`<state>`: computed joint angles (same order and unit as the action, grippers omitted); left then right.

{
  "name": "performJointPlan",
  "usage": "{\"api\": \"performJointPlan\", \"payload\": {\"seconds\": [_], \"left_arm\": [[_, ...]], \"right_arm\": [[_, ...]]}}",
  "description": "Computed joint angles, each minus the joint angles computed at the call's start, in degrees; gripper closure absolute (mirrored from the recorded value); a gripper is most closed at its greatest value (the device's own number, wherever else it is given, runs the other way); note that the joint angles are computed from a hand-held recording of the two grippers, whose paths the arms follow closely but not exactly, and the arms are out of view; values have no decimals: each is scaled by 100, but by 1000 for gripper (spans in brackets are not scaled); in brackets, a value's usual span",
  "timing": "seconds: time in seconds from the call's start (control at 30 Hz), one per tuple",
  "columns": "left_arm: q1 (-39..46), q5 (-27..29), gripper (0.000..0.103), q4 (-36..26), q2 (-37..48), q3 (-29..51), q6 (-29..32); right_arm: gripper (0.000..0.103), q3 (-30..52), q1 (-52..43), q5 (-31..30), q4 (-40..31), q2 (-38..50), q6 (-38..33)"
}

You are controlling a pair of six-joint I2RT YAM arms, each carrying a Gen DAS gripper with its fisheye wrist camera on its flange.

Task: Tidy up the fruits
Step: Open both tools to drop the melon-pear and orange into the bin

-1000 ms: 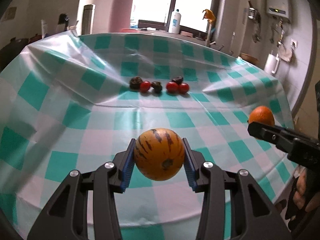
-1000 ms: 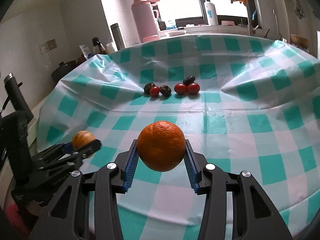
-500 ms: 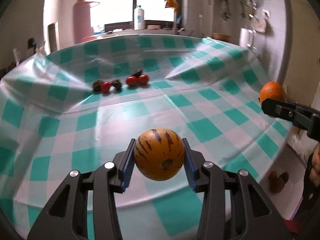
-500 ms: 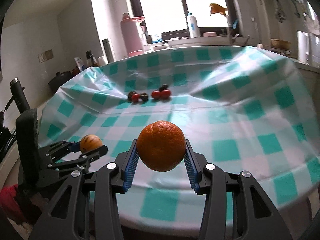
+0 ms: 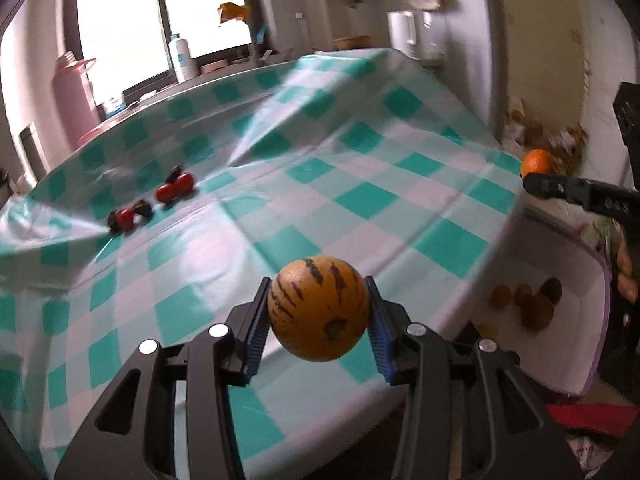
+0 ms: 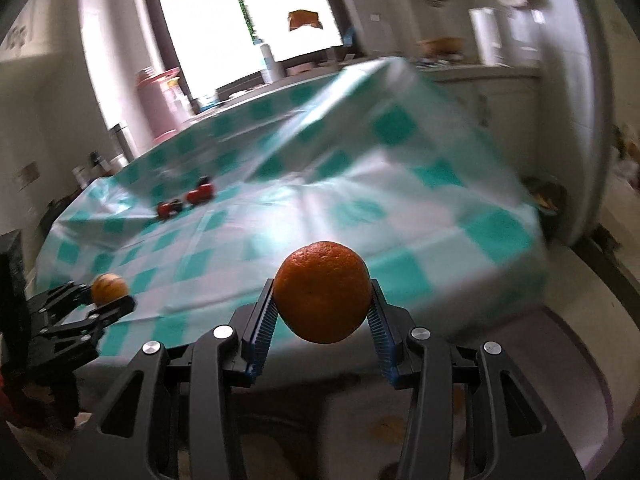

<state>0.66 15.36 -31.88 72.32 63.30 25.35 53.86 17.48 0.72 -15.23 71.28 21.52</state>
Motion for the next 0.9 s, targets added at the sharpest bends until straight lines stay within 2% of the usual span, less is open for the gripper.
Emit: {"api": "performJointPlan", "payload": {"seconds": [0.2,0.33,0.53,0.67,0.9], "left_arm": [[-978,-522,59,-42,-78,-169,265],[-1679,-794,59,-156,79,-101,341],[-2806,-1145,59,-331,612,59,355],[-3448,-1401,59,-266,1048,1,421],[-4005,-1441,59,-493,2308,442,384]], "right_arm": [[59,-639,-709,35,-27,-256,-18],[59,-846,-973,271,-79,-175,-194],[59,-1053,-1464,329,-190,135,-415],[59,-1288,-1903,54,-44,508,-378],[59,-1231,-2039,0,114,1431,-412]]}}
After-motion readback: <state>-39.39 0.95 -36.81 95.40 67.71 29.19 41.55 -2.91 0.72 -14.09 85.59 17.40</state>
